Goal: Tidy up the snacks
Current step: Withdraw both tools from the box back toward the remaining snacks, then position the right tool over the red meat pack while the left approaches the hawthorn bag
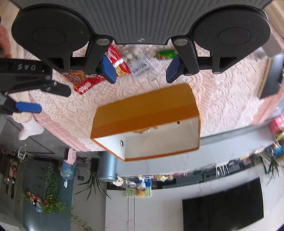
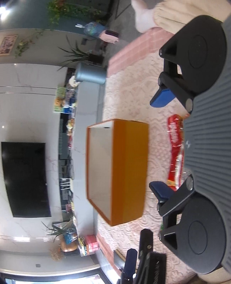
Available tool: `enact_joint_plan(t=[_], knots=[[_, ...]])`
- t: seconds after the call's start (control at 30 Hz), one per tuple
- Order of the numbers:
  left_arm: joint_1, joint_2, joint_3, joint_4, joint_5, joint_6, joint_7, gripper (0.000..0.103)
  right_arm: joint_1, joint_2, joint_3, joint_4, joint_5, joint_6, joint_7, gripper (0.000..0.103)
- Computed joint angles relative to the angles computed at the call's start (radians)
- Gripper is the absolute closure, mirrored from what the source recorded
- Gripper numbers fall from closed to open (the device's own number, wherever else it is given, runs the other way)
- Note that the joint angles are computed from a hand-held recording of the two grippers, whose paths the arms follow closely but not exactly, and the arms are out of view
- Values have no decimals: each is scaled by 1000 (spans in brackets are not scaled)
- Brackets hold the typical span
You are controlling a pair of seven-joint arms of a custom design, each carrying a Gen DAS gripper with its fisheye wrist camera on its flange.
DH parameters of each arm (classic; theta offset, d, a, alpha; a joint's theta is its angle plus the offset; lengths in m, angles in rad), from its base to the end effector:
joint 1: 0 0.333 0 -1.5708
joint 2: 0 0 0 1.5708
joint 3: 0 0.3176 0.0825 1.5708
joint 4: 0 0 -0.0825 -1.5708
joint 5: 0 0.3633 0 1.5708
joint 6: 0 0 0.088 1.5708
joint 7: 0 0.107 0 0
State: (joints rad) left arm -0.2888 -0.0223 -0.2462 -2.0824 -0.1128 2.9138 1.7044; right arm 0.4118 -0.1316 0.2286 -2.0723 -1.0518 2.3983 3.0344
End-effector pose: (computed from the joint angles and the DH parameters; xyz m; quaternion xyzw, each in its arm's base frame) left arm 0.4961 -0.2873 0.5497 -0.4356 0.7991 -0.3621 0.2015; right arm 0.4313 0.3199 0.5490 -0.5715 0.6746 -0.3617 0.2958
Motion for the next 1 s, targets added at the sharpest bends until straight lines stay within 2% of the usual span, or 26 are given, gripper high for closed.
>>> enact_joint_plan(t=[0.1, 0.2, 0.3, 0.5, 0.67, 0.8, 0.9, 1.0], knots=[[-1, -4, 1, -14, -11, 0, 16, 28, 6, 21, 0, 2, 23, -13, -17, 15], [-3, 9, 6, 3, -88, -33, 77, 28, 16, 43, -3, 9, 30, -41, -27, 15], [0, 24, 4, 15, -128, -56, 88, 28, 22, 46, -14, -5, 35, -29, -31, 15], [4, 67, -10, 45, -115, -94, 83, 28, 15, 53, -37, -22, 80, 12, -48, 15], [8, 106, -30, 72, -186, -124, 163, 28, 2, 64, -49, -30, 117, 2, -43, 15], [-2, 140, -20, 77, -111, -103, 76, 28, -9, 65, -59, -53, 133, 12, -39, 17], [4, 158, -19, 82, -96, -98, 23, 28, -14, 75, -61, -55, 128, 3, -51, 24], [15, 183, -22, 108, -106, -117, -15, 28, -17, 89, -70, -55, 145, 18, -80, 27]])
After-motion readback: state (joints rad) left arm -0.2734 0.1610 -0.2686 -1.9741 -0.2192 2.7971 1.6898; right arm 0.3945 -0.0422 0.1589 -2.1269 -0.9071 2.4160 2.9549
